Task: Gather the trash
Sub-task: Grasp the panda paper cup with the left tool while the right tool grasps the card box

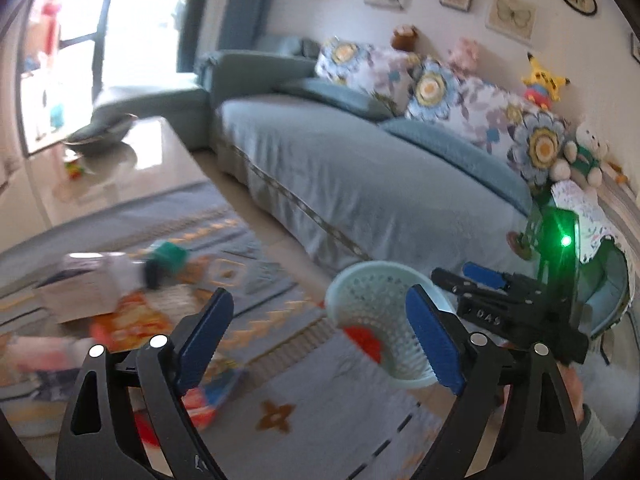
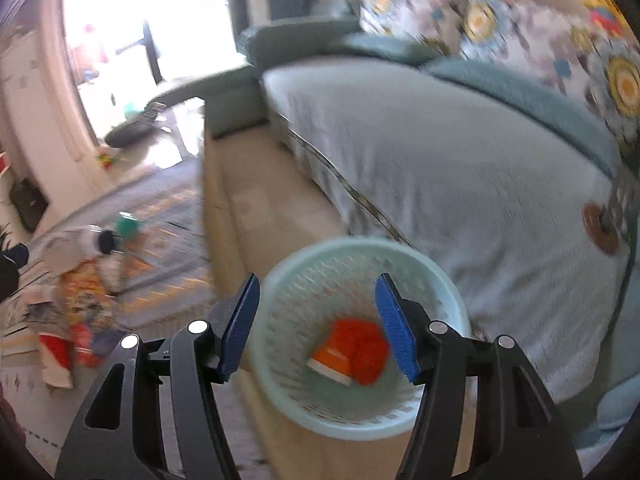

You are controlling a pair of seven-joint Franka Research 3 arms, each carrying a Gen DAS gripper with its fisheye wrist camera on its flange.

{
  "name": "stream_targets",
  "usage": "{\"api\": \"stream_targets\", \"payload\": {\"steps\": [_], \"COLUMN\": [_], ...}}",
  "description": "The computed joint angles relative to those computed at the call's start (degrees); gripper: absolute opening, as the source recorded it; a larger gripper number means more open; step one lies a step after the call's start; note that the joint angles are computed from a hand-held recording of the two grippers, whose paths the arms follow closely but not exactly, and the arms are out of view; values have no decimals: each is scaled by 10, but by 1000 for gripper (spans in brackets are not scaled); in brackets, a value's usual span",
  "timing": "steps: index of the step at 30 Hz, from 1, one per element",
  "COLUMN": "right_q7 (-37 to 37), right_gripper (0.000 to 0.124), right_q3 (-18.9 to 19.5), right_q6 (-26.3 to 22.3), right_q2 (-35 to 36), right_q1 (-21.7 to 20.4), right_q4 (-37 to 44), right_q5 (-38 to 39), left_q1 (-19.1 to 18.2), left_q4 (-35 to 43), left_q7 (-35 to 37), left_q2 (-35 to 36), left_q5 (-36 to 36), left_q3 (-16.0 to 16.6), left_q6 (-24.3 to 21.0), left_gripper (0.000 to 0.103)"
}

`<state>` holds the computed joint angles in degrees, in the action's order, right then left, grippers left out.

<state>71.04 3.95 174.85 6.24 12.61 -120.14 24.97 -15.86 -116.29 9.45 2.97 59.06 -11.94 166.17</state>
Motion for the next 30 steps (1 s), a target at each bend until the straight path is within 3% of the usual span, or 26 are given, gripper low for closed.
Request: {"api": "stream_targets", "payload": {"steps": [2,3,7,9,14,18,21,24,28,30], "right_q7": [-80,-157,-375,-413,-370,-257,-172,-96,-27,11], "right_gripper": [58,61,68,72,75,76,76,76,76,76], "right_q3": [38,65,102,102,81,66,53,41,39,35], "right_q6": [15,25,38,35,28,21,21,12,-9,-34], "right_q2": [-13,-21,-36,-36,-22,3,21,41,60,71], "right_q1": [-11,-16,6,28,83,114,130,140,139,139], "right_q4": [-3,-1,19,27,30,26,19,22,27,38], "right_q5": [78,154,363,394,342,237,155,86,31,7], "left_q1": [5,12,47,64,92,94,96,96,107,115], "left_q4": [-40,-57,-130,-170,-247,-278,-268,-271,-279,-278], "left_q7": [-52,-69,-123,-145,-152,-89,-55,-27,-25,-36], "left_q2": [-45,-65,-142,-180,-229,-200,-163,-138,-114,-109], "left_q5": [37,46,65,61,13,-59,-111,-152,-176,-169], "left_q3": [4,0,-24,-34,-44,-32,-32,-18,-12,-18], "left_q6": [-6,-11,-42,-59,-58,-21,-37,-14,29,24], "left_gripper": [86,86,89,91,94,93,93,93,88,85]}}
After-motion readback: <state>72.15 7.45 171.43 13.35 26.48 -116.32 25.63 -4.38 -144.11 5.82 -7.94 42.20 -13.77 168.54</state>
